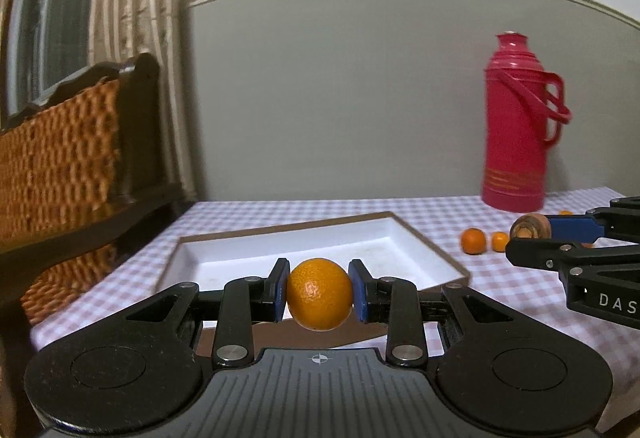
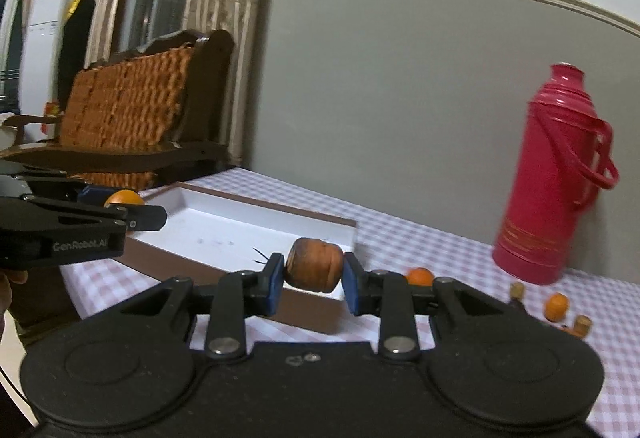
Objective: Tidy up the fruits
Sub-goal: 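Carry the orange and carrot piece over the white tray with both tools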
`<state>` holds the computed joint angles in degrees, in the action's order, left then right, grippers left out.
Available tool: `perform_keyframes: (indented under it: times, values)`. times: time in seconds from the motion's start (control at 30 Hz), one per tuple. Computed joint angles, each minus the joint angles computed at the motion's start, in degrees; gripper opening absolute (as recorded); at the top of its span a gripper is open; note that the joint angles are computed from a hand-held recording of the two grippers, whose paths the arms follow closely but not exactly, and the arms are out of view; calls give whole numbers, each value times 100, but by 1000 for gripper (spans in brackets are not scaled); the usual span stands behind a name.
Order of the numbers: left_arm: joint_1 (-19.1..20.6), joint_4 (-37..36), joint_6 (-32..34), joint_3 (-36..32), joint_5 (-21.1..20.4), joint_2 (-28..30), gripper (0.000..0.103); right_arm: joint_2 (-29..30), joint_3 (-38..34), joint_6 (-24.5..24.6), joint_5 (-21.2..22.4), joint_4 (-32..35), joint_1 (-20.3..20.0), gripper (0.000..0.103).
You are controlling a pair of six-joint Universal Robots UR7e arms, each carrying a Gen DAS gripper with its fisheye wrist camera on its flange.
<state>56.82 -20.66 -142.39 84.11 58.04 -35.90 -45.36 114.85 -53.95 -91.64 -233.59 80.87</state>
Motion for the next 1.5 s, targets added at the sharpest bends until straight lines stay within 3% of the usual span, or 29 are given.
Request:
perform_keyframes:
  times: [0.33, 0.73, 1.5]
  values:
    - [216, -371, 200, 143, -103, -276, 32, 271, -366, -67, 165, 326, 276, 22]
    - [527, 27, 149, -992, -126, 147, 32, 660, -1491, 107, 101, 1094, 411, 22]
    - [742, 828, 40, -2352, -90, 822, 32, 975, -2397, 279, 25, 1742, 376, 22]
